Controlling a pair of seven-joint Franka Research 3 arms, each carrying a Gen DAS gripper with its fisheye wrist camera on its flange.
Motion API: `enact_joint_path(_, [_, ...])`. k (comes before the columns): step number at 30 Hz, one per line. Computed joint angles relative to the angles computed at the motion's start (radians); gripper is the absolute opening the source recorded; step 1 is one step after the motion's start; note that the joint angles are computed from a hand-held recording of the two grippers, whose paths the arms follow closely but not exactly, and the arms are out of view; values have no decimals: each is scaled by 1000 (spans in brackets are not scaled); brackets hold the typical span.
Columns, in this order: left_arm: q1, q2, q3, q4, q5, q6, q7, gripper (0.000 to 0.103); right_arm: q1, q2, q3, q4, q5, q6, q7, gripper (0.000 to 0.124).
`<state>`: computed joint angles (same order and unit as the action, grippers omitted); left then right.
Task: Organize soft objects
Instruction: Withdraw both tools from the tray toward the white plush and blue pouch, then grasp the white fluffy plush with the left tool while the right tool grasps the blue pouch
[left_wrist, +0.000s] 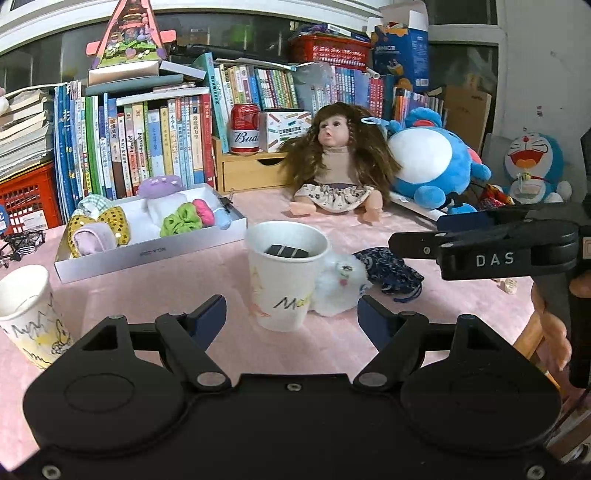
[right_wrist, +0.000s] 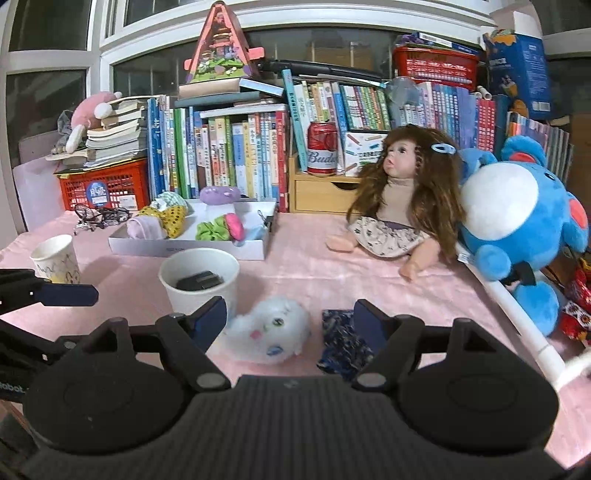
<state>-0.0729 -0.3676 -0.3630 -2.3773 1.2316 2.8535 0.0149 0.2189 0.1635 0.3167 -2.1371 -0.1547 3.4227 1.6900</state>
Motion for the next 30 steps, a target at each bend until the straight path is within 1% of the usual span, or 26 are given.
enact_joint_path(2, [15, 6, -22, 5, 58, 9, -70, 72, 117, -2, -102, -17, 128, 32, -94, 85])
enact_joint_path(4, [17, 20, -35, 16, 124, 8, -142, 71, 159, 1, -137, -37, 199, 65, -148, 85])
enact_joint_path(6, [0, 40, -35, 28, 167, -4, -185, 65, 202, 5, -171, -46, 276, 74, -216, 85])
enact_joint_path(8, [-21, 66, -27, 44, 199, -14, -218, 63, 219, 12, -184, -51, 326, 77, -265, 85])
enact_joint_path(10, [-43, 89, -20, 59, 231, -26, -269, 62, 187, 17, -162, -62, 312, 86, -254, 85])
enact_joint_path(12, [-61, 113, -14, 76, 285, -47, -357, 60, 149, 22, -137, -79, 275, 111, -219, 84])
enact_joint_path(14, [-81, 139, -11, 93, 344, -84, -452, 58, 116, 31, -118, -99, 227, 149, -174, 83])
enact_joint_path(16, [-104, 174, -1, 116, 383, -113, -521, 55, 93, 41, -109, -117, 172, 187, -137, 81])
enact_joint_path(18, [-128, 210, 15, 138, 391, -135, -556, 52, 92, 48, -116, -127, 146, 207, -131, 78])
enact_joint_path(20, [-153, 242, 31, 156, 380, -165, -577, 49, 108, 51, -132, -125, 160, 199, -152, 76])
enact_joint_path(22, [-172, 268, 44, 173, 381, -196, -620, 48, 106, 57, -134, -114, 164, 183, -149, 72])
enact_joint_path(24, [-184, 291, 60, 190, 385, -205, -692, 48, 92, 64, -128, -104, 154, 170, -128, 69])
enact_joint_path(27, [-195, 324, 78, 216, 389, -213, -817, 48, 55, 75, -110, -87, 110, 150, -85, 68])
enact_joint_path(30, [-204, 350, 89, 230, 409, -225, -986, 48, 42, 85, -106, -78, 91, 141, -76, 67])
